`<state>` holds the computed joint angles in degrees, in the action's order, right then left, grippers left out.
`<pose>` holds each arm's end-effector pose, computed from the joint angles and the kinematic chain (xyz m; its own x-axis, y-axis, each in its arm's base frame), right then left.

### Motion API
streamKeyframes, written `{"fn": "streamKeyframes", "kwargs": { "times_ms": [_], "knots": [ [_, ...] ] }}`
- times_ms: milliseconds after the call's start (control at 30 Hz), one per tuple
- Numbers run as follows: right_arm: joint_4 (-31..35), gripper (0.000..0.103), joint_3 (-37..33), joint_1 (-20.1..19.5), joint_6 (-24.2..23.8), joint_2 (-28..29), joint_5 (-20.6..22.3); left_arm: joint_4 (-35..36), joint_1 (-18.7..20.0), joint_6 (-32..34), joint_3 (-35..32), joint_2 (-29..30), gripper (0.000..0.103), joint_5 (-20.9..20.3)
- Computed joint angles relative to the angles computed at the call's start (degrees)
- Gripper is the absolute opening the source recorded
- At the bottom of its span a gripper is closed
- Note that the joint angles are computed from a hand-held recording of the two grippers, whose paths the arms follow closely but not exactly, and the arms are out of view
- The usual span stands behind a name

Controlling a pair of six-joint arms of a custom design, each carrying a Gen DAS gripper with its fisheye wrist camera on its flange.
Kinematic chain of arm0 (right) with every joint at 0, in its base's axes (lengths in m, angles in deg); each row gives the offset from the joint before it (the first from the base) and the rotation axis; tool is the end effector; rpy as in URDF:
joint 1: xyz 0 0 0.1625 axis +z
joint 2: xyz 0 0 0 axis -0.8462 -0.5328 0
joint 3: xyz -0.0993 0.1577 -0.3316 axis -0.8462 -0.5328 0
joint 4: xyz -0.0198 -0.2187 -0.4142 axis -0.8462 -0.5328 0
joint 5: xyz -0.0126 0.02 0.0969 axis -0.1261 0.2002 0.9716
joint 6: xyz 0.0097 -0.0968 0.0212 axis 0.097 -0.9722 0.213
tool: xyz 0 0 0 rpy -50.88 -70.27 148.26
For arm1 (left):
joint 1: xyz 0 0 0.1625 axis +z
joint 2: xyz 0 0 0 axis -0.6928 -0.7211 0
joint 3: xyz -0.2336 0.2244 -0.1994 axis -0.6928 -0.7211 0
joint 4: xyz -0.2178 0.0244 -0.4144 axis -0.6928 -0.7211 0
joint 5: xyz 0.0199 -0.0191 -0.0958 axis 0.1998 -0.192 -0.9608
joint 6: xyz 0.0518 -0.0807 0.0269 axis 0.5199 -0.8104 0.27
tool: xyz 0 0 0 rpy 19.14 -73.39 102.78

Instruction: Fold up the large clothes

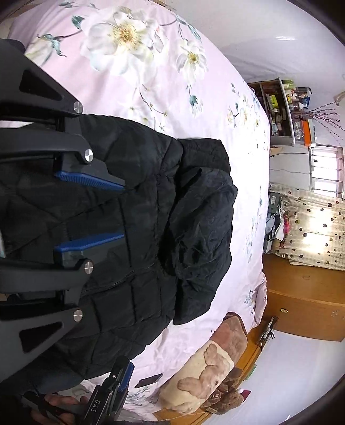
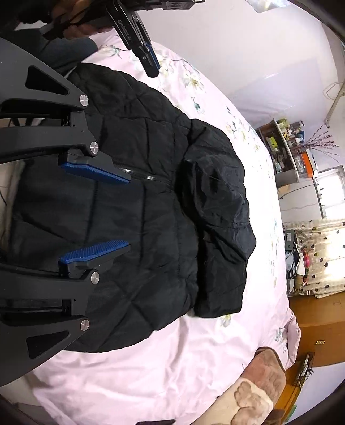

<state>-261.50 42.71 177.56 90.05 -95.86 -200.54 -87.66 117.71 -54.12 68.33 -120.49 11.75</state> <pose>0.3800 -0.5413 -0.0140 -0.8434 0.1046 0.5270 -0.2899 0.7373 -0.6103 0.0083 -0.6006 0.4061 -0.7345 0.3842 -0.5594 0.6264 0.7009 -0.3411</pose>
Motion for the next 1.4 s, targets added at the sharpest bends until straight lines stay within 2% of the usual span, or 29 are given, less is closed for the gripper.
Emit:
{"fn": "streamKeyframes", "kwargs": {
  "times_ms": [233,467,567,700,900,1067,1100,1200,1333,1400],
  "knots": [
    [-0.5,0.045,3.7,1.2,3.0,-1.4,-0.9,0.5,0.3,0.8,3.1,-3.9,0.037,0.8],
    [-2.4,0.045,7.4,0.8,6.3,-3.2,-2.4,0.1,2.4,0.7,4.1,-5.4,0.037,0.9],
    [-2.7,0.045,9.2,0.2,7.7,-4.4,-3.1,-1.3,3.6,0.8,3.7,-4.8,0.038,1.5],
    [-1.7,0.060,11.5,-1.5,10.1,-6.5,-3.7,-2.1,5.4,0.8,2.1,-2.6,0.048,2.6],
    [-1.3,0.060,15.1,-4.7,13.6,-9.9,-4.7,-0.6,8.6,-0.5,-1.5,1.8,0.052,4.2],
    [0.7,0.060,17.6,-7.7,17.0,-12.7,-4.4,1.3,10.6,-2.3,-3.2,3.6,0.059,3.0],
    [0.5,0.060,18.1,-8.2,17.4,-13.2,-3.8,1.9,10.9,-2.8,-3.5,3.9,0.060,2.7],
    [2.8,0.060,19.9,-10.6,20.0,-15.4,1.5,4.5,11.7,-4.9,-4.0,4.2,0.061,1.1],
    [4.1,0.060,20.5,-12.1,19.4,-16.1,7.4,6.3,11.8,-4.4,-3.2,3.9,0.062,0.0],
    [4.5,0.060,20.3,-12.5,19.1,-16.0,9.9,6.1,11.6,-3.3,-2.3,3.6,0.062,0.9]
  ]
}}
